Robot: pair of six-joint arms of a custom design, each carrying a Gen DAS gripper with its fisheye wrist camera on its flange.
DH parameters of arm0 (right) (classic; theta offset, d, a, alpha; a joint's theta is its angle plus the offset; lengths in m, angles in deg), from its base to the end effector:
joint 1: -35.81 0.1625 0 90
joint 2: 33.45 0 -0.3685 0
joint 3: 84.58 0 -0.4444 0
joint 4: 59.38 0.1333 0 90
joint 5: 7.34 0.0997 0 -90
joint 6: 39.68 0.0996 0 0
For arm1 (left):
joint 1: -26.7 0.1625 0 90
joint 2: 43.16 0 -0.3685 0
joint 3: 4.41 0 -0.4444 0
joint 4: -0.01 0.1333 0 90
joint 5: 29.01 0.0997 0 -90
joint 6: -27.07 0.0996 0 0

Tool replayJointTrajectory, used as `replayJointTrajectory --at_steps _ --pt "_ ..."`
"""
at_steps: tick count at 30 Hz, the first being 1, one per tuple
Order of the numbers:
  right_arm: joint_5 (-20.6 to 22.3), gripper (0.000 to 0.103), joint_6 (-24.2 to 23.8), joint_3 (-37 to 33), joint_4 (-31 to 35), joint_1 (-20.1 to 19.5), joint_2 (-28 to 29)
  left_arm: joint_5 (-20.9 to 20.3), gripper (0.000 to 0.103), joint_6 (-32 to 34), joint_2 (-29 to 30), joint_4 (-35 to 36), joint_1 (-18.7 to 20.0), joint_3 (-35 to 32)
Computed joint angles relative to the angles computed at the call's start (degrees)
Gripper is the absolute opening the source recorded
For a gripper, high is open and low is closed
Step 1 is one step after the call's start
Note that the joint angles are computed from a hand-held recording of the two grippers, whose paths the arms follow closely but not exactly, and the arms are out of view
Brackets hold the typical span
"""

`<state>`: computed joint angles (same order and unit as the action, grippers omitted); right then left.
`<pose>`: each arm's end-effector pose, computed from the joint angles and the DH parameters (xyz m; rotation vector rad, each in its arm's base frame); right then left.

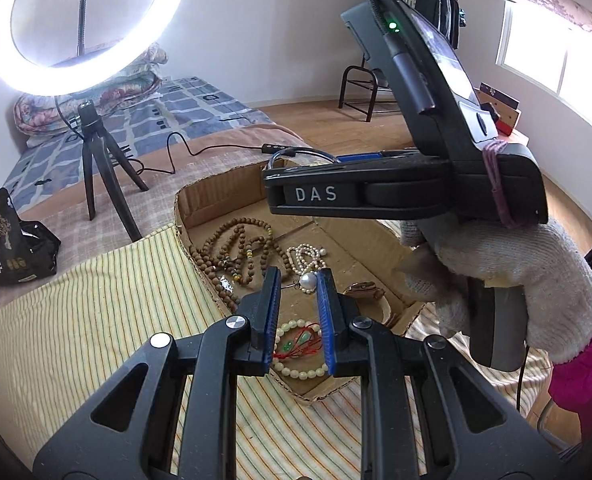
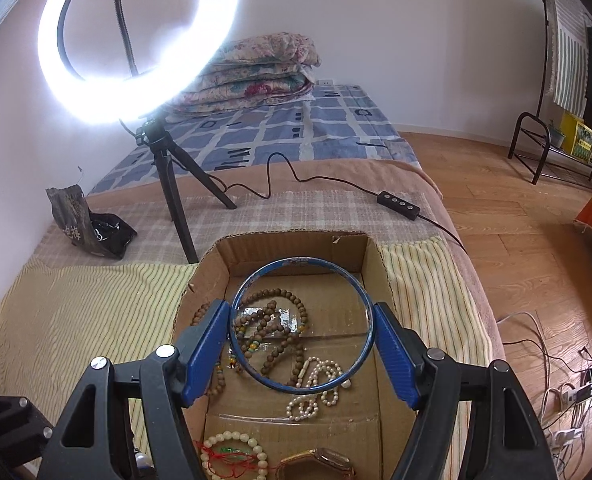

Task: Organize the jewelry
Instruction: 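Open the left tool to drop the stud while the right tool releases the ring into the box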

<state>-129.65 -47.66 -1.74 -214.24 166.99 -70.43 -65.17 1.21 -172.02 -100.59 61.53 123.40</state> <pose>0.5380 -0.4934 0.0181 0.9755 -2.4385 0.6378 -0.1428 -0.3597 0.4202 0.4816 2.3279 -0.9672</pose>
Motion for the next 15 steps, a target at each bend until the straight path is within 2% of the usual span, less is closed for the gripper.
replayJointTrajectory --at_steps 15 --pt "-1.88 0.074 1.37 0.10 0.49 -1.06 0.17 -1.72 0.017 -4.71 1.81 -1.07 3.28 -1.02"
